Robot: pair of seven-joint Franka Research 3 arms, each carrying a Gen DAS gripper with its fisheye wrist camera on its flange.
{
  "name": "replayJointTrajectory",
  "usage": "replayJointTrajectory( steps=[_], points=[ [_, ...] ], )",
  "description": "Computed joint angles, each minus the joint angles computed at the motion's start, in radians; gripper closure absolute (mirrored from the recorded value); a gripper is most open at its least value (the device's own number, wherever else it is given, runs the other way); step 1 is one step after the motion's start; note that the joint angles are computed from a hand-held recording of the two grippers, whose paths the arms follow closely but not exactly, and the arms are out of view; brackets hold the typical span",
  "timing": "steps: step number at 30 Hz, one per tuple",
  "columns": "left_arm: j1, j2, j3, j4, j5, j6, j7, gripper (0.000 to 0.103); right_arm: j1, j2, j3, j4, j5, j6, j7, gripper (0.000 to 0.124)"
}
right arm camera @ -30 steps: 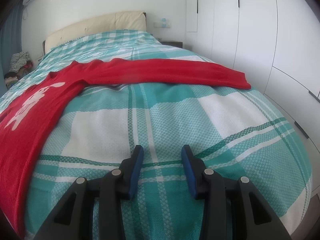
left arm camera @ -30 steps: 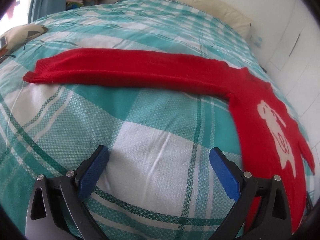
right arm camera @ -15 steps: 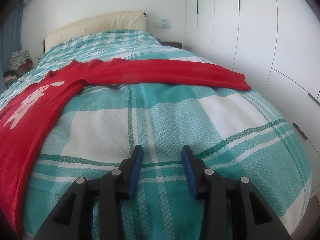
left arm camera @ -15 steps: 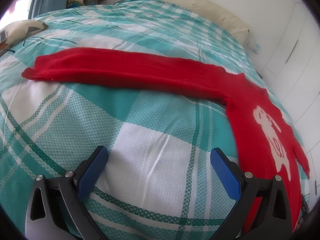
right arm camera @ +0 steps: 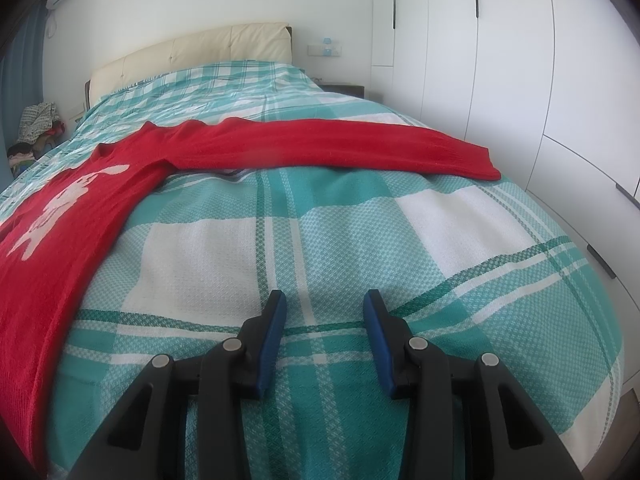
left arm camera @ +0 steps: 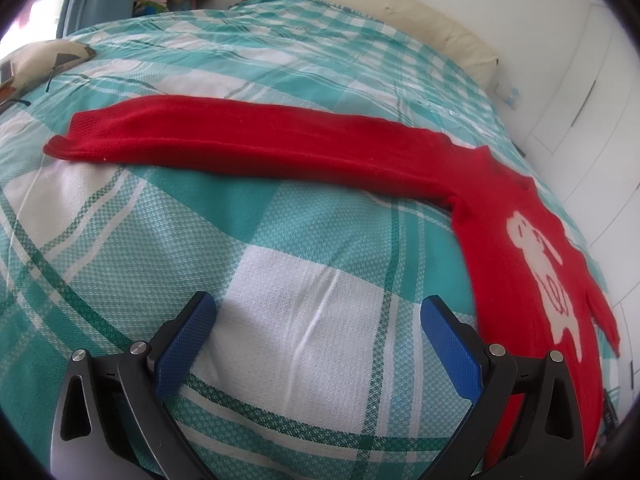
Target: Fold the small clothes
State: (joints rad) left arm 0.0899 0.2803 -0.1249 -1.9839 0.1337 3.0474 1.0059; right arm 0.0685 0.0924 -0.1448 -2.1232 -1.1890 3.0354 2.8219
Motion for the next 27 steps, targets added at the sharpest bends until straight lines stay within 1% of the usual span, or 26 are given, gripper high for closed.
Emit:
replayJointTrajectory(
  steps=[27],
  points=[
    [0.005, 0.001, -0.004, 0.001, -0.003, 0.0, 0.005, 0.001, -0.006, -0.005, 0.006, -0.002, -0.015, -0.006, 0.013, 0.083]
  ],
)
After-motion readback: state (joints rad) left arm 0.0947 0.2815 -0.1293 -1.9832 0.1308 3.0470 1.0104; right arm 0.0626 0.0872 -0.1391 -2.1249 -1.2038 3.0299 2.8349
